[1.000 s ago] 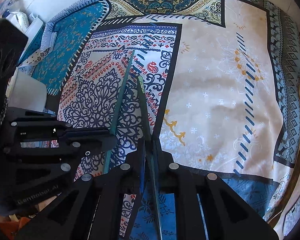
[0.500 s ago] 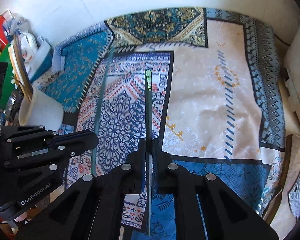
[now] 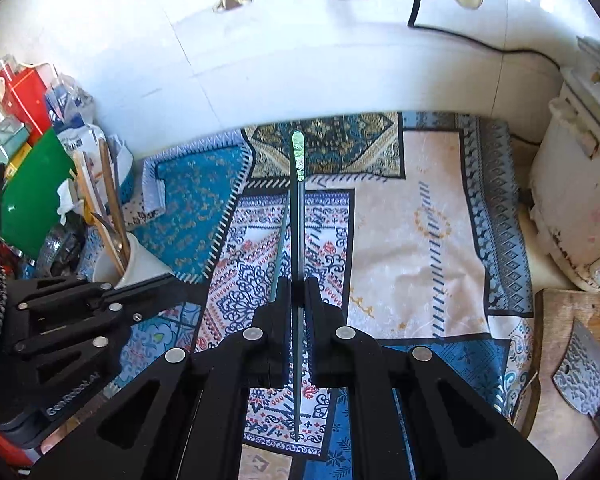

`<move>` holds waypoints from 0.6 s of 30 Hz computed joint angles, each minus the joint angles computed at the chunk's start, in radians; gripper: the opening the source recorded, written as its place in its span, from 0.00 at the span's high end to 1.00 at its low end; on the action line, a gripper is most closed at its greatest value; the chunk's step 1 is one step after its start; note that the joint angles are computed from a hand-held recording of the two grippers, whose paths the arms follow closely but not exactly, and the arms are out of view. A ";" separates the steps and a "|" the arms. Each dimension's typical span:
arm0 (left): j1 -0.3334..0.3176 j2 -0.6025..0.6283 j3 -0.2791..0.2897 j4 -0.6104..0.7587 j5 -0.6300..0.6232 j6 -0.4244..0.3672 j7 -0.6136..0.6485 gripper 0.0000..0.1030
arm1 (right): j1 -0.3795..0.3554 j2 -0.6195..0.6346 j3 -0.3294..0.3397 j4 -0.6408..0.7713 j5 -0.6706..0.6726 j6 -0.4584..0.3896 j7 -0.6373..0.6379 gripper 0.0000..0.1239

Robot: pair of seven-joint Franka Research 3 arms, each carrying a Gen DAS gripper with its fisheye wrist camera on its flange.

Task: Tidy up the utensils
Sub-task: 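Lift the green chopstick upright with the right gripper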

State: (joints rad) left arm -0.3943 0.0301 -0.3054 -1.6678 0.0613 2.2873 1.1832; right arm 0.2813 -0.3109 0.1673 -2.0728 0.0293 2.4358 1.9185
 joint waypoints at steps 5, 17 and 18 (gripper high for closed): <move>0.002 0.072 0.003 0.060 -0.002 -0.086 -0.017 0.88 | -0.018 -0.046 0.011 -0.030 -0.032 0.022 0.035 0.95; -0.030 0.435 0.044 0.407 0.076 -0.270 -0.152 0.81 | -0.066 -0.117 0.000 -0.101 -0.023 0.025 0.069 0.95; -0.033 0.456 0.046 0.438 0.078 -0.289 -0.158 0.81 | -0.067 -0.119 -0.002 -0.102 -0.018 0.020 0.068 0.95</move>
